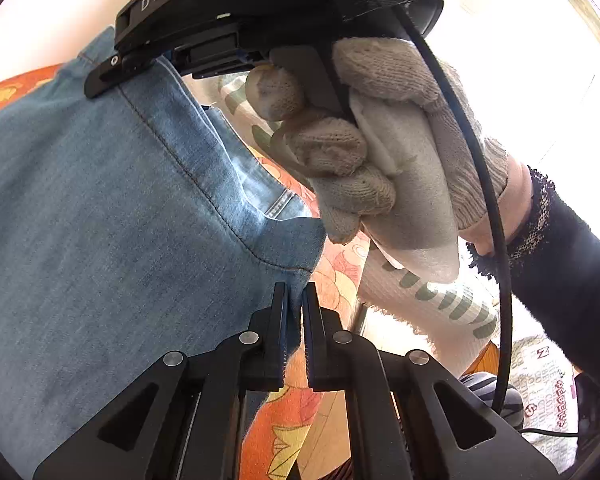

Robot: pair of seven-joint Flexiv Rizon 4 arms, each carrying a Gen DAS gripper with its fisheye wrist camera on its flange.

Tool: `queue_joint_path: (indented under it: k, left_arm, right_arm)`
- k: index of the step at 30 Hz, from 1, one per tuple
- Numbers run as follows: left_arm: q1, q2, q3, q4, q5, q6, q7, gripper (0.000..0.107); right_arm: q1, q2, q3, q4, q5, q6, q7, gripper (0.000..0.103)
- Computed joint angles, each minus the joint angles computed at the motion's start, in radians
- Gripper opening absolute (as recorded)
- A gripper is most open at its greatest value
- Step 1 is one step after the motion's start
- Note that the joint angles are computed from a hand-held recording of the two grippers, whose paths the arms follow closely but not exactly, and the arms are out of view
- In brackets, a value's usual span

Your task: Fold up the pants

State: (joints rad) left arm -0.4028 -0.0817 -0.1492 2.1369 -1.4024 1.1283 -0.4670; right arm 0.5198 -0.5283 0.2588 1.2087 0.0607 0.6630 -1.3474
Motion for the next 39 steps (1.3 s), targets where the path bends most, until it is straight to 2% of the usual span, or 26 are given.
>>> queue_joint_path:
  k: [5,8,12,13,15,16,18,21,23,26,30,33,36,37,39]
  left_arm:
    - [0.007,-0.018,-0.003,-0.024,-0.01,-0.018,-0.008,0.005]
    - [0.015,-0.002,0.007,-0.011,0.023,-0.024,-0.029,0.005]
    - [0.034,0.019,0.023,0.004,0.086,-0.018,-0.102,0.006]
    - [0.038,0.029,0.028,0.011,0.093,-0.015,-0.117,0.007]
    - [0.05,0.063,0.046,0.038,0.109,-0.008,-0.14,0.009]
    - [0.047,0.083,0.051,0.066,0.095,0.014,-0.128,0.012]
    - [0.061,0.131,0.078,0.108,0.126,0.024,-0.145,0.012]
    - [0.091,0.223,0.121,0.189,0.248,0.064,-0.227,0.012]
    - [0.132,0.273,0.155,0.232,0.389,0.068,-0.316,0.012]
    - [0.179,0.327,0.197,0.293,0.528,0.073,-0.412,0.012]
    - [0.252,0.396,0.242,0.36,0.71,0.058,-0.528,0.012]
    - [0.278,0.422,0.276,0.404,0.774,0.051,-0.557,0.012]
    - [0.326,0.421,0.301,0.425,0.854,0.028,-0.589,0.012]
    - [0.32,0.422,0.309,0.441,0.832,0.056,-0.576,0.009]
    - [0.312,0.44,0.327,0.451,0.805,0.051,-0.558,0.009]
  right_arm:
    - [-0.009,-0.014,-0.022,-0.013,-0.026,-0.08,0.018,0.006]
    - [-0.01,-0.018,-0.045,0.011,-0.058,-0.084,0.041,0.006]
    - [-0.054,-0.038,-0.015,0.012,0.01,-0.052,0.024,0.007]
    - [-0.048,-0.039,-0.024,0.011,0.0,-0.051,0.042,0.015]
    - [-0.035,-0.034,-0.045,0.015,-0.031,-0.045,0.078,0.022]
    - [-0.031,-0.023,-0.053,0.027,-0.049,-0.028,0.09,0.03]
    - [0.009,0.018,-0.101,0.087,-0.159,0.019,0.155,0.037]
    - [0.0,0.071,-0.079,0.135,-0.187,0.075,0.169,0.037]
    - [-0.012,0.096,-0.039,0.15,-0.161,0.096,0.124,0.037]
    - [0.008,0.104,-0.002,0.147,-0.148,0.049,0.061,0.037]
    - [0.066,0.08,0.004,0.147,-0.182,-0.028,0.021,0.037]
    - [0.088,0.067,0.004,0.164,-0.186,-0.045,0.014,0.037]
    - [0.126,0.061,-0.026,0.195,-0.272,-0.081,0.02,0.037]
    - [0.125,0.058,-0.028,0.198,-0.273,-0.09,0.025,0.037]
    - [0.112,0.057,-0.025,0.191,-0.243,-0.094,0.051,0.037]
